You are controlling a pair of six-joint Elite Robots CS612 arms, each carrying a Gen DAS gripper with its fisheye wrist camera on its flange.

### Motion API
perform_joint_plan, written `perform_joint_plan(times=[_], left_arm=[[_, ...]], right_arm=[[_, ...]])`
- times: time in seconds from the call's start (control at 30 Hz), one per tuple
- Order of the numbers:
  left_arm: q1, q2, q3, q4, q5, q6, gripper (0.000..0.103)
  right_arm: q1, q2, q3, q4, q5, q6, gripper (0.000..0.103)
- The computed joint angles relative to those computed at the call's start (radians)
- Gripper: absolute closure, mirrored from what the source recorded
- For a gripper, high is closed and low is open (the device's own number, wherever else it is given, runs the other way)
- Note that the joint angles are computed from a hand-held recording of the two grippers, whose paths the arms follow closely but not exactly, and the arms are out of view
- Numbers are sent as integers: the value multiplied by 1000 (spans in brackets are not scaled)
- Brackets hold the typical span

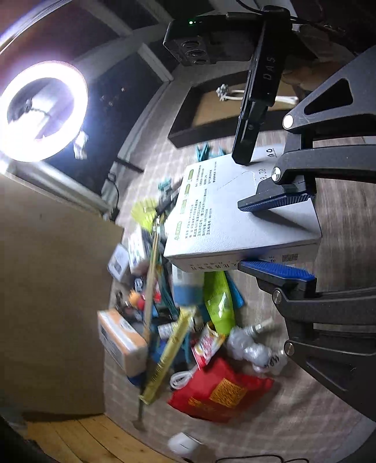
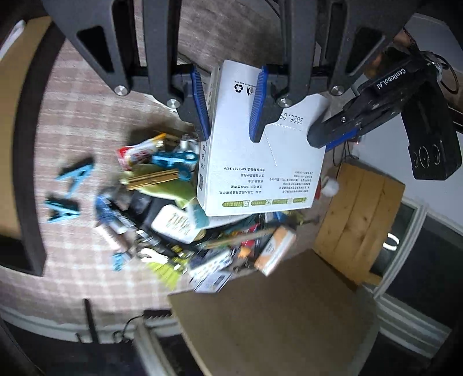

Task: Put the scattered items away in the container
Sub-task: 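Carry the white box to the tray and release it with the right tool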

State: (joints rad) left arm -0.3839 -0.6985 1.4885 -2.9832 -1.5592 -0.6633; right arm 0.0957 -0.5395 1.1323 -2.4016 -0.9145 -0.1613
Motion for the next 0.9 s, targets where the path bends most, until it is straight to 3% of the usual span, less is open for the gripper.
perform_joint_plan(times=[0.23,0.47,0.77,0.9], left_arm=[[-36,31,-79,23,-34,47,71],[-88,94,-223,89,-106,139,71],[-159,214,-471,230,-228,234,72],[-180,251,-560,301,-293,277,77]], right_arm=[[-49,-53,92,-112,-24,58,74],[-127,-109,197,-241,-79,154,74],[-232,-163,304,-363,-192,278,74],[-267,-180,336,-435,-276,342,74]])
